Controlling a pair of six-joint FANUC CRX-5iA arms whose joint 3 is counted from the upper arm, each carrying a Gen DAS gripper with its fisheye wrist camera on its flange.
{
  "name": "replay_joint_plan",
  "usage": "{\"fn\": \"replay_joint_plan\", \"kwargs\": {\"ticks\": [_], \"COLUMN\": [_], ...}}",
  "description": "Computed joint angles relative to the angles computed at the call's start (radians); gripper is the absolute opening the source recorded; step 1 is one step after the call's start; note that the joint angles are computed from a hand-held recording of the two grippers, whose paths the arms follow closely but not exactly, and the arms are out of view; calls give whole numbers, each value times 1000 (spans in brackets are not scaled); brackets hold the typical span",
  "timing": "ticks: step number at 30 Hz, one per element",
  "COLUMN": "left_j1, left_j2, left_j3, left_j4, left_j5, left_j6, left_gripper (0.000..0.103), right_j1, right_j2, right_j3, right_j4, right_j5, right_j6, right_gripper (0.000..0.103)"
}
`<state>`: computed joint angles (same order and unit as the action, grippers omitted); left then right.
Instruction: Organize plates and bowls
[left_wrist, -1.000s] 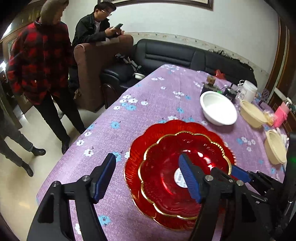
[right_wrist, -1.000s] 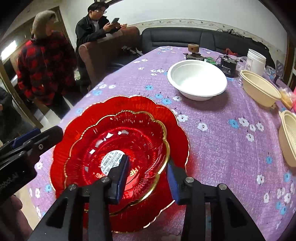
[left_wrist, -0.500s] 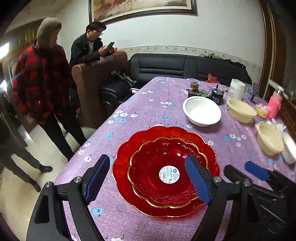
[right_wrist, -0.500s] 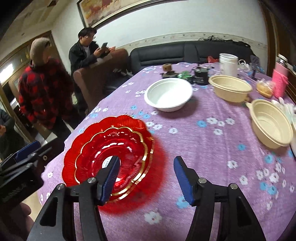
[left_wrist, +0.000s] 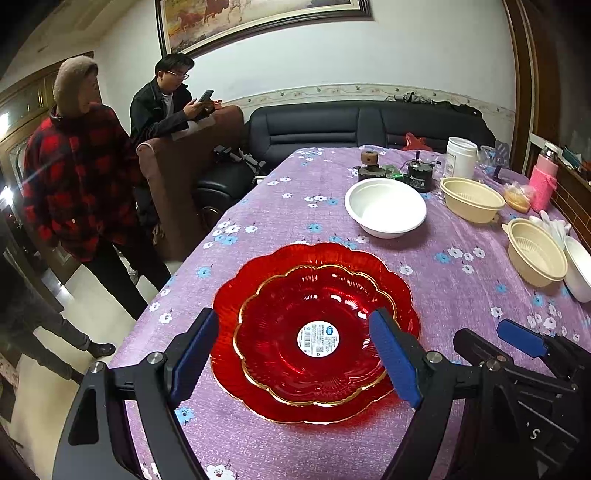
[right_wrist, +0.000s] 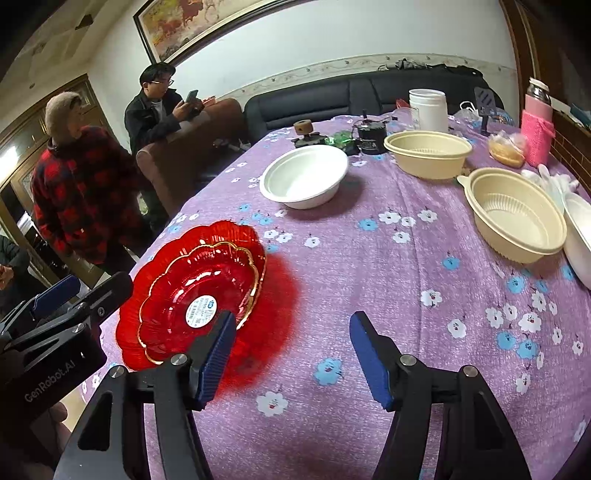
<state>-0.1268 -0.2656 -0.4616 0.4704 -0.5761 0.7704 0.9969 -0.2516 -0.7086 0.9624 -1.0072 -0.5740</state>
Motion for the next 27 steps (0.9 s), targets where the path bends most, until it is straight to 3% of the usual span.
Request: {"fn": "replay_joint_plan", "kwargs": {"ticks": [21, 25, 27], "left_j1": [-35, -19, -2], "left_j2": [122, 167, 214], "left_j3": [115, 166, 220], "left_j4": [-164, -75, 16], "left_j5": [-42, -100, -180], "left_j6": [140, 53, -20], "left_gripper": [83, 83, 85], "right_j1": [-103, -150, -186], "right_j2": [3, 6, 10], "right_j3": [-8, 11, 25], "right_j4": [-61, -60, -60], "right_j5": [93, 96, 94], "right_j6": [58, 109, 144], "right_gripper": [69, 69, 69]}}
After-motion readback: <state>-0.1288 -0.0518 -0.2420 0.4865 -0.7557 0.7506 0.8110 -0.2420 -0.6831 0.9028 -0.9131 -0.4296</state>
